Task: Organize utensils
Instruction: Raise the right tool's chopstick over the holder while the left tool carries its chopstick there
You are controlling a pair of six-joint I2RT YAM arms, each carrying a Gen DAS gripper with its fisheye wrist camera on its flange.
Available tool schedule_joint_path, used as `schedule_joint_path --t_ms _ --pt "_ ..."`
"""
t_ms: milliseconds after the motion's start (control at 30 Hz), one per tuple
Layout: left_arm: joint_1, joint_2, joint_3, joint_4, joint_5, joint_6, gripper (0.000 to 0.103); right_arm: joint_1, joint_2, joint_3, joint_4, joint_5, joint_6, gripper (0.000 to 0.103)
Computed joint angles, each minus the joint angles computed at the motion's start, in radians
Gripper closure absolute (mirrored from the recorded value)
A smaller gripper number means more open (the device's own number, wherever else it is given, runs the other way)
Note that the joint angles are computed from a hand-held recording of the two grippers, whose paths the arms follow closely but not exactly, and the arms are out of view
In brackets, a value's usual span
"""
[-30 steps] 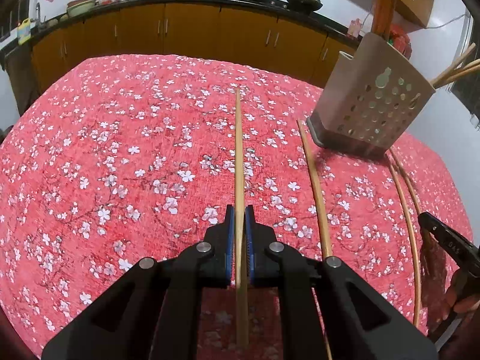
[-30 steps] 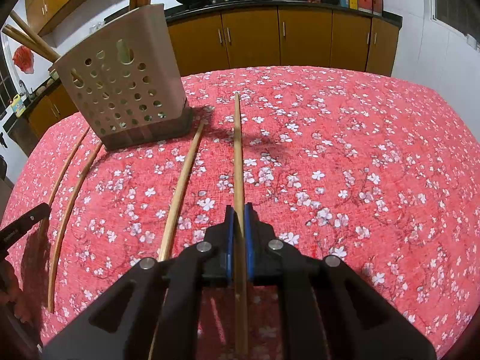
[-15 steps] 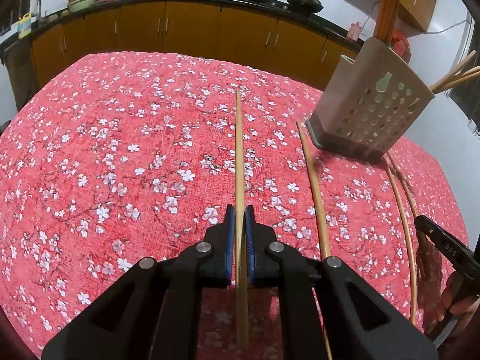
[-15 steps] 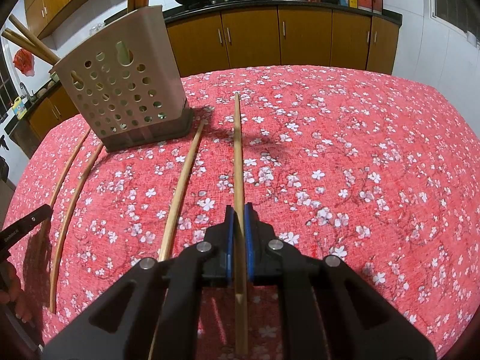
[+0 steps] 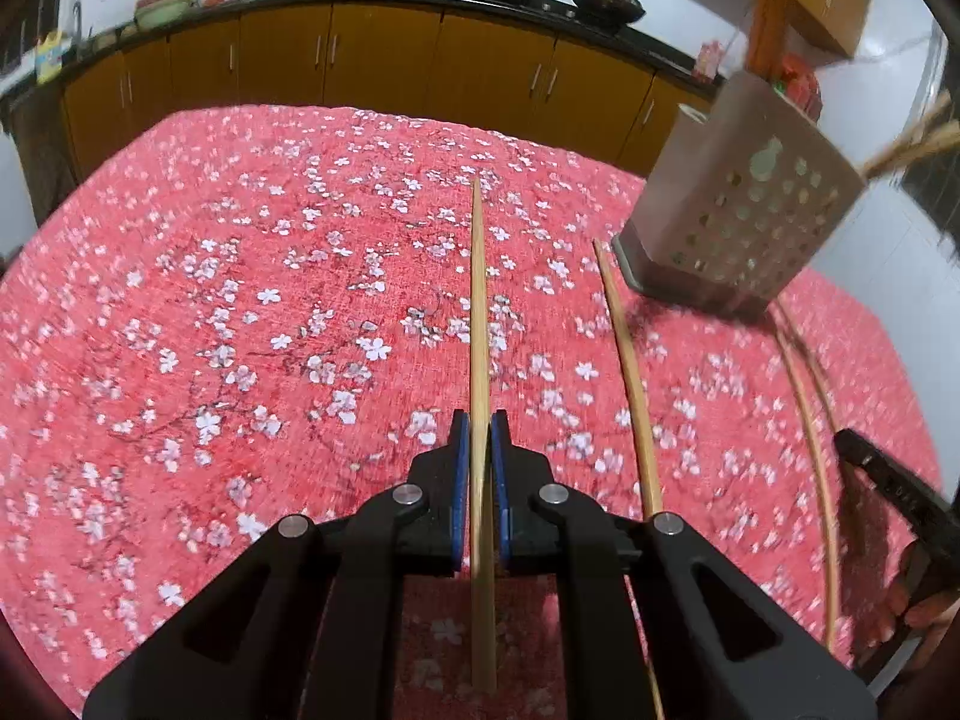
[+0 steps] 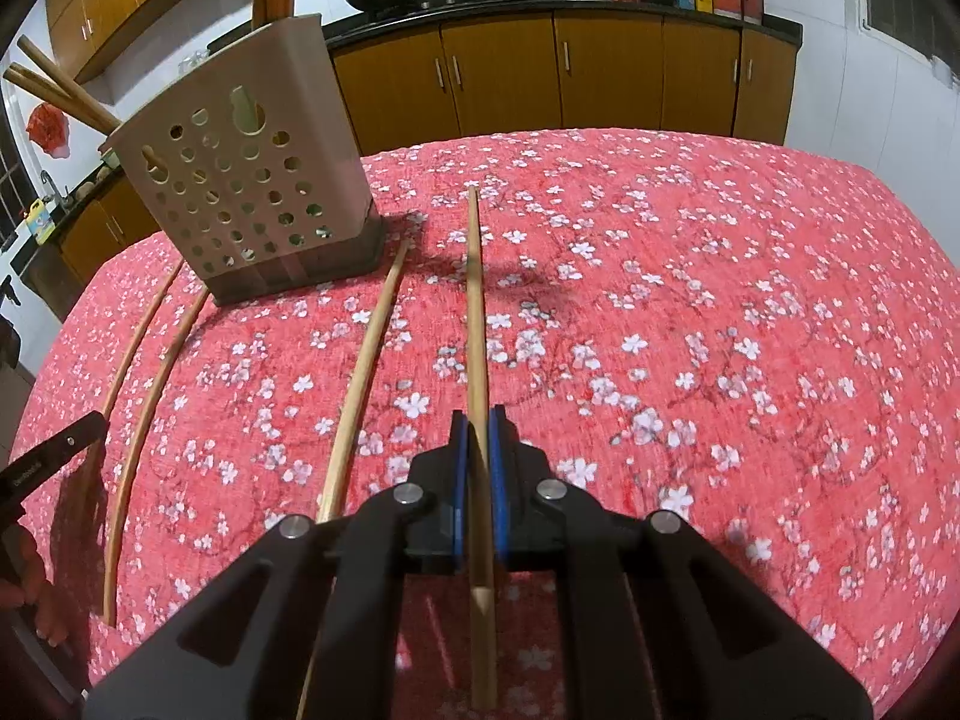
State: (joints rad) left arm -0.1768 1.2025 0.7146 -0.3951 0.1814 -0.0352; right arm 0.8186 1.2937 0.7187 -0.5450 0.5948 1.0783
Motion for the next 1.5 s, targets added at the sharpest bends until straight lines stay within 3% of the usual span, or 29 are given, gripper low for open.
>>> schedule_joint_path --t_ms 100,500,1067,1500 --pt "-0.035 -0.039 -0.021 -0.019 -0.047 0.026 0.094 0.035 -0.017 -0.011 -0.016 0.01 0.042 0.095" --pt "-0.04 -0.043 -0.008 -0.05 -0.038 0.038 0.095 0.057 -0.045 0.004 -0.062 0.026 0.058 0.095" --pt "0.056 -0.195 0.151 -0.139 0.085 0.039 0.095 0.21 -0.228 0.181 -0.368 0.328 0.132 0.095" --pt "0.095 -0.222 0.261 -0.149 0.155 0.031 0.096 0.27 -0.245 0.279 -0.424 0.467 0.105 0.095"
